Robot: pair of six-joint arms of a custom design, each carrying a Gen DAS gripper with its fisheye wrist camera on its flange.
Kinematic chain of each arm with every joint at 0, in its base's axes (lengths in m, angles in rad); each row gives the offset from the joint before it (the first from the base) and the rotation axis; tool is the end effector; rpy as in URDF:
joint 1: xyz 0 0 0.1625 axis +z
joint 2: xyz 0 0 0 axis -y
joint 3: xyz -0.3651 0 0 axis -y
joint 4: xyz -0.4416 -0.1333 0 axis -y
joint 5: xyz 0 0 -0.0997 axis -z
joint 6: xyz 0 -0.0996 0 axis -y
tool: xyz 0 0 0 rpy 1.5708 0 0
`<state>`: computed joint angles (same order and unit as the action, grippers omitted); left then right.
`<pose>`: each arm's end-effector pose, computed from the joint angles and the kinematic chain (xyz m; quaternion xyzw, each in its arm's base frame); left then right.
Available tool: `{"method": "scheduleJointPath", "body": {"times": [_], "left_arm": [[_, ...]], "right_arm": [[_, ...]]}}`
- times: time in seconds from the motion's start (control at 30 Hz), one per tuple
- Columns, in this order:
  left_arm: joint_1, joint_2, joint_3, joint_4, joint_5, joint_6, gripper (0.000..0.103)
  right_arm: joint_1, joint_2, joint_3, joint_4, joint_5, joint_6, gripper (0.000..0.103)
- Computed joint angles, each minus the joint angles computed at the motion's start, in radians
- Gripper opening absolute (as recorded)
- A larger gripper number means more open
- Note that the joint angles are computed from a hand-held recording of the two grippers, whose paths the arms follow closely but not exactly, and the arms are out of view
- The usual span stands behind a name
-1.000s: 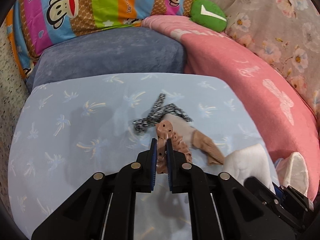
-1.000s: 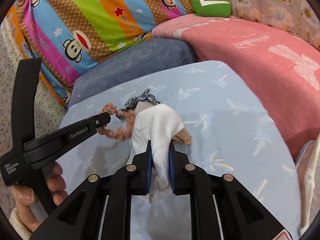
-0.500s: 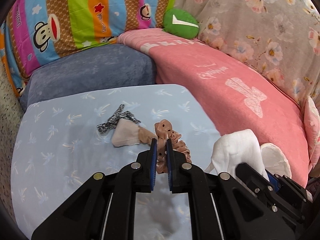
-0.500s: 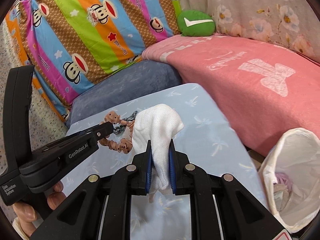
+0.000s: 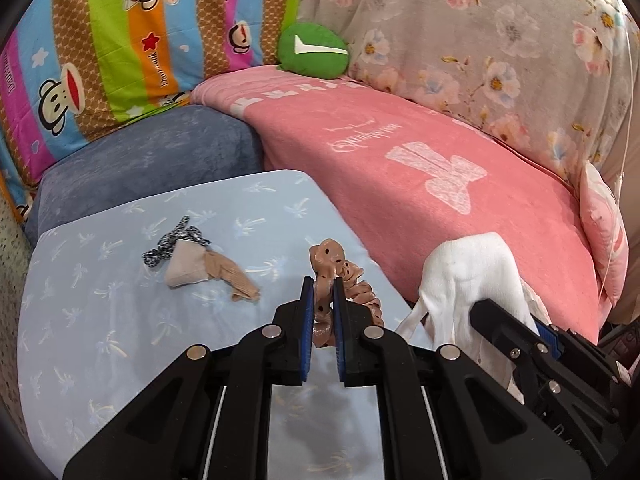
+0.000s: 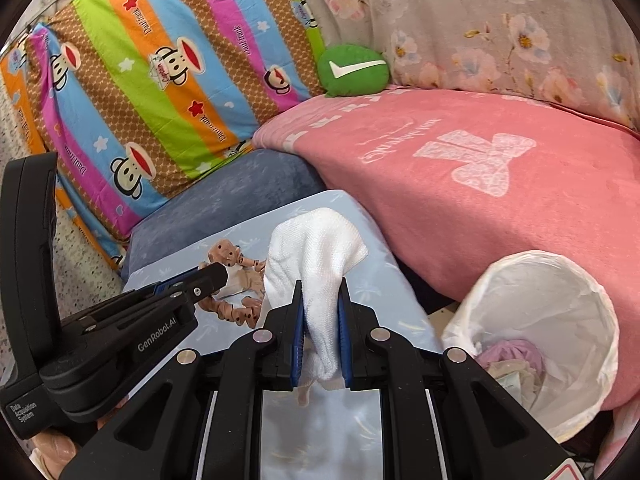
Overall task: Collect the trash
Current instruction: 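Carry the tan hair tie in the left tool and white sock in the right tool to the wastebasket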
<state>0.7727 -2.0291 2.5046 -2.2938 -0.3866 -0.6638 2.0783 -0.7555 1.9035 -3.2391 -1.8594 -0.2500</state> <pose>-0.0838 -0.3967 0.2758 -0.0135 0.8262 -0.4460 0.3440 0.3741 -0.4567 -0.0232 0.3192 -0.9022 0.2703 0.1051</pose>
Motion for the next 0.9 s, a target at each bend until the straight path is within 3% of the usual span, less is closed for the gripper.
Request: {"method": "scheduleJointPath", "body": {"times": [0.47, 0.9], "left_arm": [[-0.069, 0.216, -0.045, -0.094, -0.051, 0.016, 0.009], [-0.068, 0.44, -0.119, -0.281, -0.147, 0.116, 0.01]], "right_arm": [[-0.1, -0.17, 0.136, -0.058, -0.008, -0.026, 0.013], [-0.205, -0.276, 0.2, -0.082, -0.013, -0.05, 0.013]]}}
